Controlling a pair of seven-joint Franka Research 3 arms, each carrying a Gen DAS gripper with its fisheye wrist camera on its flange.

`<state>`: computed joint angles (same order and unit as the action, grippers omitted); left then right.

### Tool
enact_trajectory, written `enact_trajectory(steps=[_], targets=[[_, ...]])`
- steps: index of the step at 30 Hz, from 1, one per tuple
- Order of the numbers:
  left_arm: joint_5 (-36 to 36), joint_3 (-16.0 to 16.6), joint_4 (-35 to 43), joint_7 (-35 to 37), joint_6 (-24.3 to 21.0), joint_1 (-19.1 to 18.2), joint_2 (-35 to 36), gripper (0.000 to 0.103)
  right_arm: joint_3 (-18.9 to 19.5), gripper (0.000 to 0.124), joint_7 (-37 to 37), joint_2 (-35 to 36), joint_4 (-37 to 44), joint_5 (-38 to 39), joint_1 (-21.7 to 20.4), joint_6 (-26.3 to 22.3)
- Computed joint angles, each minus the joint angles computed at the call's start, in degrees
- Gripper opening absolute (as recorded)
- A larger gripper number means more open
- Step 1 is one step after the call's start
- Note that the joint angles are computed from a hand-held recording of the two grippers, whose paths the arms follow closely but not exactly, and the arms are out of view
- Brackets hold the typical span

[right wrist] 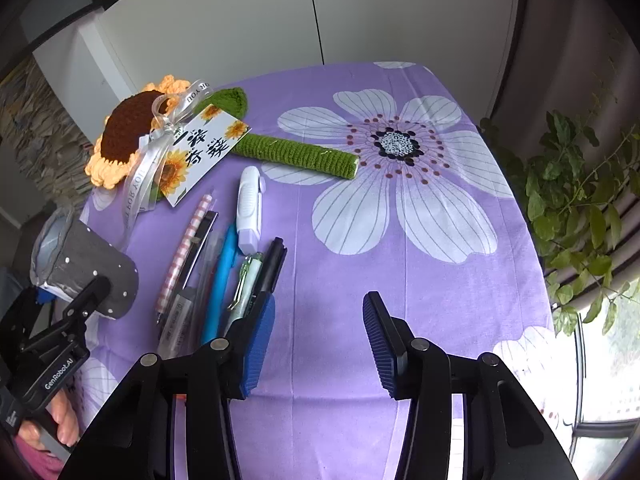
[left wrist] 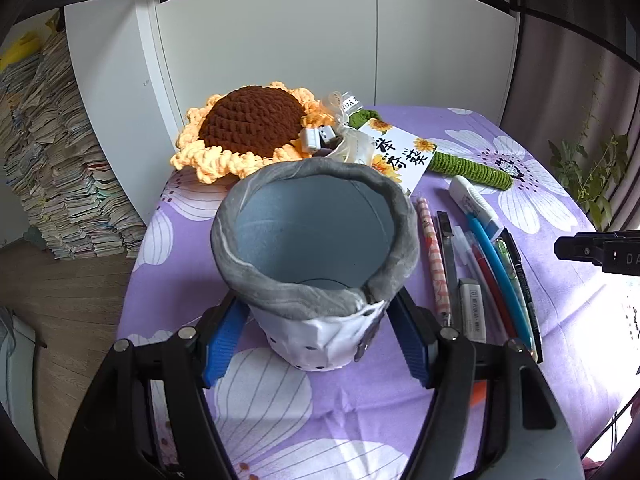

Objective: Organize stationery
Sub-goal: 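Grasp the grey-and-white pen holder with the left gripper while the right gripper approaches the pens, then close the right gripper on the black marker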

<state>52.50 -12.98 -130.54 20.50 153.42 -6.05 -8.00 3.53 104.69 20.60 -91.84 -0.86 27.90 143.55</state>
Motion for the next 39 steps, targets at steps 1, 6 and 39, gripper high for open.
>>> enact_trajectory(steps=[1,6,39], targets=[[0.7,0.0,-0.8,-1.0,0.2,0.2,-0.7,0.068,0.1,0.046,0.0,0.4,0.6,0.3,0.0,-0.5],[2.9,-0.2,-2.5,-3.4,2.6,1.1,-1.2,0.068,0.2,0.046,0.9,2.7,4.0,0.9,0.5,-3.8],[18.8,0.5,-5.8,-18.5,14.0,4.3,-2.7,0.062,-2.9,0.046,8.1,11.1,18.7,-5.9,4.5,-14.2]])
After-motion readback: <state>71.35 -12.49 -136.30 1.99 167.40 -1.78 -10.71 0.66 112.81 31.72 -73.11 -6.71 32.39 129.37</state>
